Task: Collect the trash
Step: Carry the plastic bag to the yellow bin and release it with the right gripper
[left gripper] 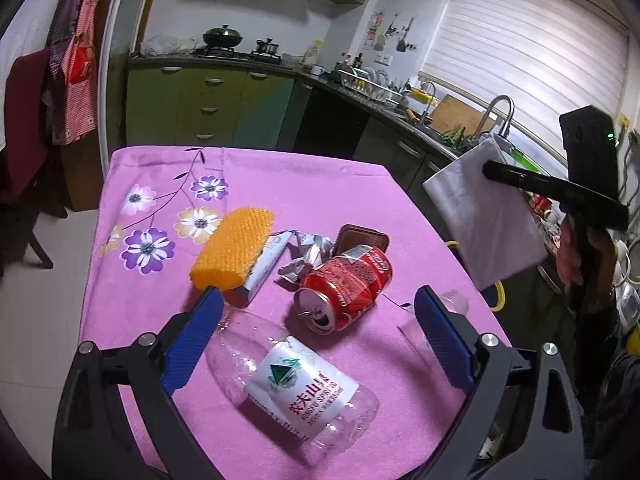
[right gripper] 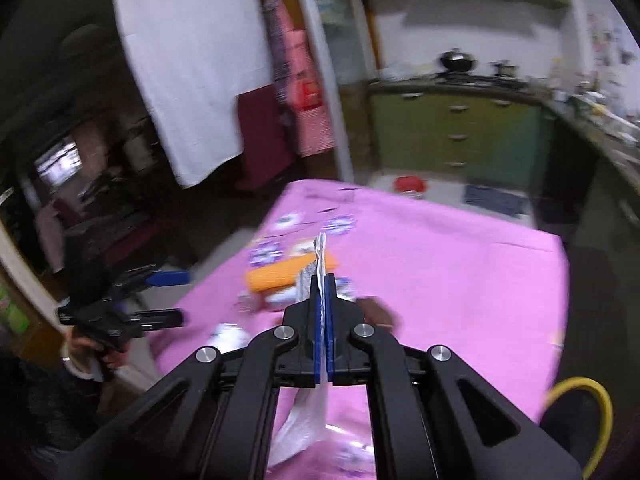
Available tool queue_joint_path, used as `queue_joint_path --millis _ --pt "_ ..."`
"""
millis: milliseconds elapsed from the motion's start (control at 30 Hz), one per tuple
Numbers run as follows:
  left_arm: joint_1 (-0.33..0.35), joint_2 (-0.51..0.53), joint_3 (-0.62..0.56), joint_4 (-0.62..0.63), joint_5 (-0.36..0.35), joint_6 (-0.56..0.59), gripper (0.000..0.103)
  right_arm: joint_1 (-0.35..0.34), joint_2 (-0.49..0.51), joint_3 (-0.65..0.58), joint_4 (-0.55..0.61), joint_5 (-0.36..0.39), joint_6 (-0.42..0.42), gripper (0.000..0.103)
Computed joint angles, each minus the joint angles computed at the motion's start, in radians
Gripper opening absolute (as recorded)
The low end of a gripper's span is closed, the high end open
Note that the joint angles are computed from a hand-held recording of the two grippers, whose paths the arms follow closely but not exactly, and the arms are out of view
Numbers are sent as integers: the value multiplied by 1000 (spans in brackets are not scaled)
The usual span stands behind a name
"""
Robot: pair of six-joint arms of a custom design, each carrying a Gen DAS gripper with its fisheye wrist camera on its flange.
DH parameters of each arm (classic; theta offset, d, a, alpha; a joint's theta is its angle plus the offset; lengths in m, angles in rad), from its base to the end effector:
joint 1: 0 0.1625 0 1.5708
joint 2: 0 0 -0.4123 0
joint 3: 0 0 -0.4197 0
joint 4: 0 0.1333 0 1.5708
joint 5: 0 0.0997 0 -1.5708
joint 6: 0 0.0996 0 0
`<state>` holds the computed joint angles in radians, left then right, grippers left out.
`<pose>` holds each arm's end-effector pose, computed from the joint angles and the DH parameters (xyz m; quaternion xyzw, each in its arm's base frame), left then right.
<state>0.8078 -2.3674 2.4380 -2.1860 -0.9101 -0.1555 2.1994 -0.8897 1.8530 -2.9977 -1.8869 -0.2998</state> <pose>-0.0322 -0.3150 0.4055 0.1893 0.8955 -0.3665 0.1673 0.4536 -0.4499 0.0981 0.3980 -0.8756 0.2489 0.1140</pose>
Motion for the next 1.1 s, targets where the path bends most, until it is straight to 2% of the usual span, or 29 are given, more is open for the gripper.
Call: queue_joint_path --millis 67,200,367,433,567,667,700,733,767,800,933,1100 --pt "0 8 -1 -6 -8 7 92 -10 -28 29 -41 -90 9 2" --pt "1 29 -2 -18 -22 15 92 -62 -92 99 -119 -316 35 2" --pt "-12 57 -4 -25 -21 14 92 -170 -140 179 -177 -487 51 2" --pt "-20 60 -4 -21 -17 9 92 -219 -138 198 -215 -528 36 2" --pt "-39 69 -8 -1 -1 -9 92 -328 -160 239 -263 -510 36 2" --pt "-51 75 -13 17 9 -25 92 -388 -157 235 -253 -501 35 4" --pt "-53 76 -13 19 10 -28 92 -404 -149 231 -253 -501 35 11" --pt "-55 77 -13 22 13 -32 92 -424 -151 230 -224 -490 55 37" --pt "-58 78 -14 27 16 -37 92 -441 -153 227 -194 -480 80 47" --pt "-58 78 -14 29 16 -36 92 -453 -148 226 -204 -476 85 52" --pt "-52 88 -20 38 18 -42 92 -447 -158 251 -234 -460 90 52" --pt "-43 100 -24 34 -11 -37 92 -377 -179 269 -216 -469 98 52"
